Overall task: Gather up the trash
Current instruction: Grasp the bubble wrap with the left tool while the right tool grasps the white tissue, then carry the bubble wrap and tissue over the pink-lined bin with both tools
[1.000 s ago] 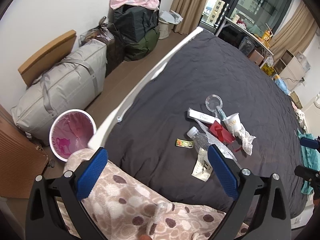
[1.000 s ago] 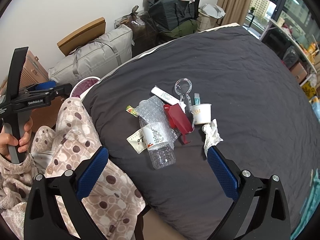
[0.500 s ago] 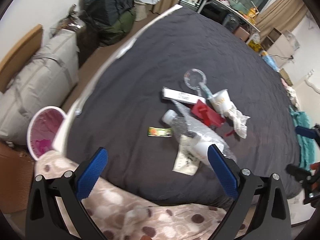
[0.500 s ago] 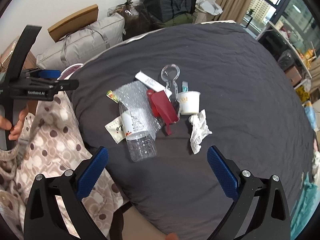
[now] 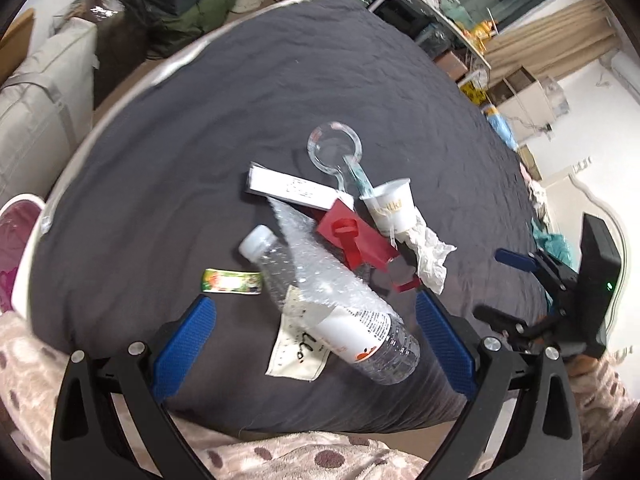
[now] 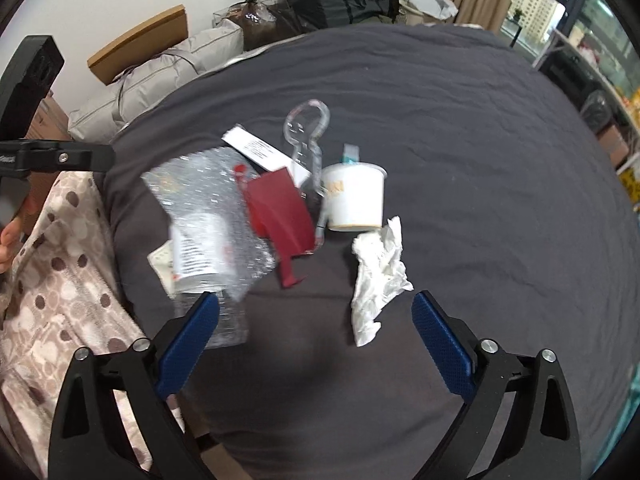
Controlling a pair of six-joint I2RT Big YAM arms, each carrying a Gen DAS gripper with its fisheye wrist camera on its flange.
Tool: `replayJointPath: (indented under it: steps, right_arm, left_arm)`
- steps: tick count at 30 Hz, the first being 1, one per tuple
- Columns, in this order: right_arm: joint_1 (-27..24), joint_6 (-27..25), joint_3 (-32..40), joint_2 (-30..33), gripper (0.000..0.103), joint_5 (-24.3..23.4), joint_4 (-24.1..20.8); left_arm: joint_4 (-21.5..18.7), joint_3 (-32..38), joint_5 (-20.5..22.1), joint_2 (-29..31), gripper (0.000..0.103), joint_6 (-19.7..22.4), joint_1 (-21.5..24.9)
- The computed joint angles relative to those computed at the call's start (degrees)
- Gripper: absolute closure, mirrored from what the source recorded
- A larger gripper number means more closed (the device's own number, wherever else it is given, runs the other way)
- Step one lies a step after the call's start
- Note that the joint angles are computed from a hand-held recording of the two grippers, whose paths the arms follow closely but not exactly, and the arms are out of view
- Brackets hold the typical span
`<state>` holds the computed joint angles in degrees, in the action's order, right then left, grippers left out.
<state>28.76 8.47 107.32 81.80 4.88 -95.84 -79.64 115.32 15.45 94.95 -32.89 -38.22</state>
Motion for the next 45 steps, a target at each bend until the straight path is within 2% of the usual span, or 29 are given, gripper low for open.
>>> replayJointPath:
  steps: [3,5,7,11,14,17,19,21,23,25,27,29,35,41,45]
  right_arm:
    - [-2.23,-1.58,-4.32,-1.58,0.016,-0.28,3.6]
    - [-3.93,-1.0,-6.78,-2.29,0.021,-1.4,6.09]
    - [-5.31,-0.2,-9.21,-2.93,0.024,-2.38,9.13]
    - [-5.17,-0.01,-12.86,-3.63,0.027,0.94,13.42]
    - [-5.28,2.22,-15.23,-3.9,0.032,0.67,15.5]
    - [-5.9,5.36,-17.9,-4.42,0.035,-0.78,17.23]
    - [-5.91,6.39,-19.32,-4.46,0.049,-1.02,18.08]
    - [-5.87,7.0,-19.82,-4.16,0.058,-1.02,18.7]
    - [-6.15,7.89,-20.3,-4.27,0.069,-1.66,19.11]
    - [-6.77,9.28,-20.56,-4.42,0.088,-3.5,19.61]
    - [-6.61,9.6,-20.67,-4.7,0.092,-2.91,19.89]
    - [-6.05,9.14,-19.65,-4.57,0.094,-1.79,19.58]
    - [-6.14,9.4,-13.96,-3.09,0.096,-3.71,16.1]
    - [-4.35,6.35,-4.33,0.48,0.096,-1.3,11.62]
    - [-2.36,4.43,3.32,3.86,0.096,-1.84,9.42]
  left_arm:
    - [-0.71,1.64,0.79,2.3,0.006,0.08,-0.38]
    - [1.33,0.68,1.44,2.45,0.006,-1.89,-0.26]
    - [1.29,0.96,2.41,3.21,0.006,-2.46,-0.04]
    - [0.21,2.62,3.38,5.48,0.011,-1.59,-0.18]
    - [0.13,3.55,3.37,6.66,0.019,-0.94,-0.53]
    - [-2.54,6.26,2.99,8.73,0.034,1.57,-1.14]
    - [-4.63,7.68,2.59,9.96,0.048,2.8,-1.44]
    - [-4.18,7.07,3.21,9.78,0.068,1.97,-1.1]
    - [-3.12,6.11,5.25,9.21,0.083,1.02,-0.55]
    - [-2.34,5.34,5.97,8.56,0.09,0.08,-0.3]
    - [-1.81,4.95,5.36,8.01,0.097,-0.31,-0.56]
    - [-1.46,4.64,5.06,7.53,0.099,-0.24,-0.73]
    - [-1.9,5.91,3.2,5.93,0.099,1.21,-0.75]
    - [-1.3,5.28,0.73,2.82,0.099,1.34,1.06]
    - [-0.22,3.67,0.28,0.36,0.099,0.53,3.29]
